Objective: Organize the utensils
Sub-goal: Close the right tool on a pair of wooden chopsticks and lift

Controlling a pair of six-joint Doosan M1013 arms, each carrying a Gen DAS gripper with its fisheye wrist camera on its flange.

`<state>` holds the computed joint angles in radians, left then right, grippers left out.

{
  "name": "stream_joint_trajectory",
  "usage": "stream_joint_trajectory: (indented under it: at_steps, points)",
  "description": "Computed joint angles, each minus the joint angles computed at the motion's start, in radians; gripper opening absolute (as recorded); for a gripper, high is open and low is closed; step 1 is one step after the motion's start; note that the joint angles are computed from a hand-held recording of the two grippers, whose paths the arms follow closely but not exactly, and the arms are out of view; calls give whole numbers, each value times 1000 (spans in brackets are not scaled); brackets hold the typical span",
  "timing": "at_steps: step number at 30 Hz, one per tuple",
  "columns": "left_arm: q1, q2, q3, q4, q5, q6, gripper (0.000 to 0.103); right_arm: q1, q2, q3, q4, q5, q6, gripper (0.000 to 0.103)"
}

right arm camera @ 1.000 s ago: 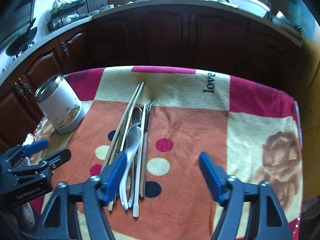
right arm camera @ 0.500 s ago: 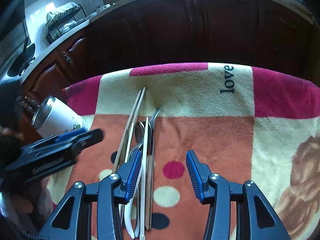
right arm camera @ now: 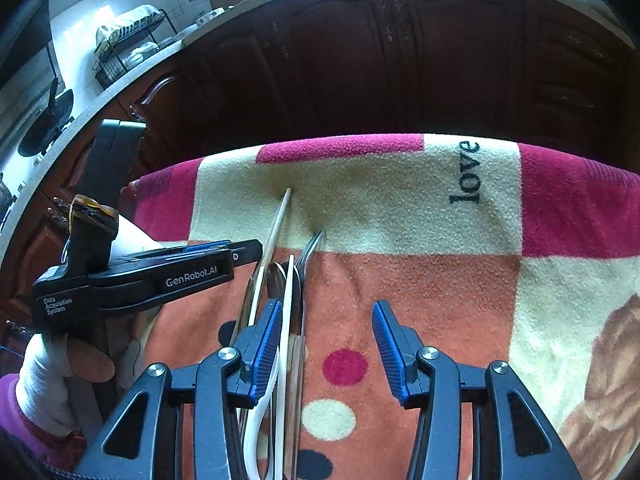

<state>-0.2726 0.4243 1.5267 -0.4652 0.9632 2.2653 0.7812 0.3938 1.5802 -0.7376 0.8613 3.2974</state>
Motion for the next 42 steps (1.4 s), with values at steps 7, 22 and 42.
stream_joint_trajectory:
  at_steps: [7, 22, 42]
  points:
    - [-11, 8, -9, 38, -7, 6, 18, -9, -4, -2, -4, -6, -1, 46]
    - [55, -84, 81, -90, -18, 144, 1, -85, 47, -96, 119, -89, -264, 31]
    - [3, -13, 49, -24, -34, 55, 29, -153, 79, -92, 256, -204, -304, 9]
